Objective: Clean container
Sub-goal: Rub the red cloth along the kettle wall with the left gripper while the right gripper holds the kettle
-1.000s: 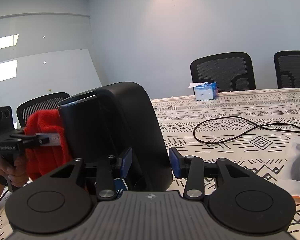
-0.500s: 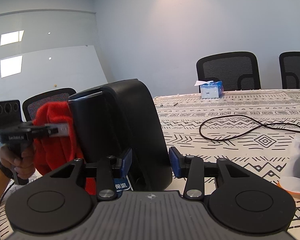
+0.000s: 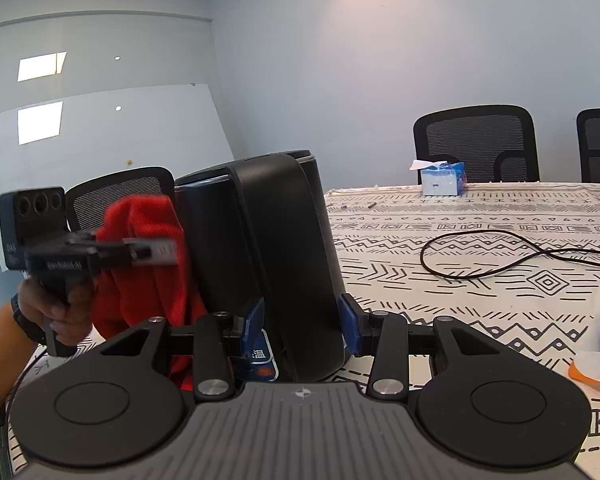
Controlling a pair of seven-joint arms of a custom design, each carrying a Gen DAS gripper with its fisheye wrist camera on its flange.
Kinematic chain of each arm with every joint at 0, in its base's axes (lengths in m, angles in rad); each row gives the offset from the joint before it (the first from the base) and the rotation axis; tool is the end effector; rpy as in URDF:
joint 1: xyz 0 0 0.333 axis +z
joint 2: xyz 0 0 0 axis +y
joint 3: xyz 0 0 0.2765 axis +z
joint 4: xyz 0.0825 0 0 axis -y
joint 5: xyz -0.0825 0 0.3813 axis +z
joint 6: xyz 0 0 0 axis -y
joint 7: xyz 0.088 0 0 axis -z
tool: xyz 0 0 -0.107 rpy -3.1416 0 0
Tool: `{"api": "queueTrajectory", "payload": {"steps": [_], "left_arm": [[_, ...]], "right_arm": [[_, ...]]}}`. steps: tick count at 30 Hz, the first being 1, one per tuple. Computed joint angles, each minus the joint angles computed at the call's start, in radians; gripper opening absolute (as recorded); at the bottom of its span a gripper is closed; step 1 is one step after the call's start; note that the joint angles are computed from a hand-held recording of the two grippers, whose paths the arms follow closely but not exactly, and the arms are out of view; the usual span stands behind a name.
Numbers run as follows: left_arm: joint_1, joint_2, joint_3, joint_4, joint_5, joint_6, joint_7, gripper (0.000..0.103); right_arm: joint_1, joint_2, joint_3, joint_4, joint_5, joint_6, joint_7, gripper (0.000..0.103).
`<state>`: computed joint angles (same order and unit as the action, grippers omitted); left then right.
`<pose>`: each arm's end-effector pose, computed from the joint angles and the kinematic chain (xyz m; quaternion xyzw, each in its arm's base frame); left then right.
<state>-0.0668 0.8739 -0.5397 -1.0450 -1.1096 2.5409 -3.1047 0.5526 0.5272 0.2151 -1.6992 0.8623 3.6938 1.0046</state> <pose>0.7245 -0.2902 0.4015 -0.1865 0.7607 -0.6129 0.1043 0.5524 0.3586 0.3990 -0.6021 0.5273 -0.2919 0.5238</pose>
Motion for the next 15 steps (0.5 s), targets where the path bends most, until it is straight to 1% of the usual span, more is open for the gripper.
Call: {"api": "queueTrajectory", "payload": {"steps": [1,3,7,10,11,15], "left_arm": [[-0.006,0.003,0.008,0.006,0.010,-0.001,-0.013,0.037],[-0.007,0.007,0.003,0.020,0.011,0.001,-0.007,0.036],[0.007,-0.010,-0.017,0.013,-0.009,0.001,0.042,0.037],[0.009,-0.004,-0.013,0.012,-0.019,-0.009,0.031,0.037],[0.001,0.004,-0.001,0.018,-0.007,-0.017,0.008,0.037],[-0.002,-0.010,0.008,-0.015,0.004,0.004,0.005,0.037]], "right_arm": [[0.001,0.000,-0.001,0.001,0.000,0.000,-0.001,0.040],[0.002,0.001,-0.001,0.003,0.001,-0.001,-0.003,0.040],[-0.006,0.003,0.000,0.004,-0.010,-0.007,0.004,0.040],[-0.016,0.002,0.007,-0.003,-0.037,-0.010,0.023,0.040],[-0.011,0.002,0.003,-0.003,-0.033,-0.009,0.018,0.040],[-0.008,0.002,0.001,-0.003,-0.033,-0.008,0.017,0.040]]}}
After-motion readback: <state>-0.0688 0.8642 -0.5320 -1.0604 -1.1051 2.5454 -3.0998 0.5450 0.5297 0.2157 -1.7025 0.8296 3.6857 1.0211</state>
